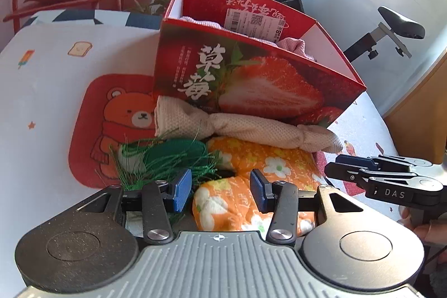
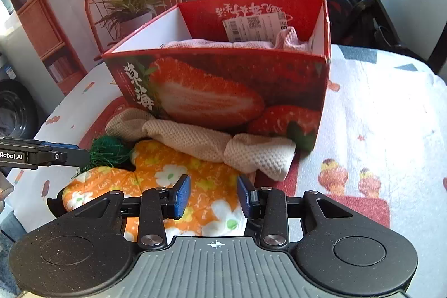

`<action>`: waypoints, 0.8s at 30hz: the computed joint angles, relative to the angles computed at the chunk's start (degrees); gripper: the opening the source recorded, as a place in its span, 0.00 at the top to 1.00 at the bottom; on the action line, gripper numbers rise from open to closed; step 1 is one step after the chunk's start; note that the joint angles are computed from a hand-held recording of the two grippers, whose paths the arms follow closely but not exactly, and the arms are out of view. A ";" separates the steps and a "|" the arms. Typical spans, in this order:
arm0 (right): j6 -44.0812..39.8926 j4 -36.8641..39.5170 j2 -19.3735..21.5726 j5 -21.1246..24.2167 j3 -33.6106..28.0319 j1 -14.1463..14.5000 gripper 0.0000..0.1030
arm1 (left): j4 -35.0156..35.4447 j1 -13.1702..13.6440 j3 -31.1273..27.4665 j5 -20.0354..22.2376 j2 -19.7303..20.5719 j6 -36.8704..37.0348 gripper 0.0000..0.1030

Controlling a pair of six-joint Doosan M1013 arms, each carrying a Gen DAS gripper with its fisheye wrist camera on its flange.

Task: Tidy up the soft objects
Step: 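Move both tools down to the orange floral cloth in front of the box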

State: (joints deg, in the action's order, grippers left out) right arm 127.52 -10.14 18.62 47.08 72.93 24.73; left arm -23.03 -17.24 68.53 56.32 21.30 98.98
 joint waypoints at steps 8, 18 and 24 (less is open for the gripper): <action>4.87 -1.75 -1.26 -2.50 3.83 1.63 0.67 | -2.39 0.42 3.09 0.05 -1.58 -2.78 0.53; 10.95 -4.68 -2.15 -5.22 7.00 2.73 0.67 | -3.43 0.73 3.93 0.86 -1.67 -5.03 0.53; 11.02 -5.68 -2.30 -6.37 7.71 2.88 0.67 | -3.80 0.61 2.83 2.05 -0.61 -6.52 0.52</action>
State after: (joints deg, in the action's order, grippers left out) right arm 138.54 -15.82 16.32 40.71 80.64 27.61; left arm -26.83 -16.64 71.35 58.37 20.69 92.46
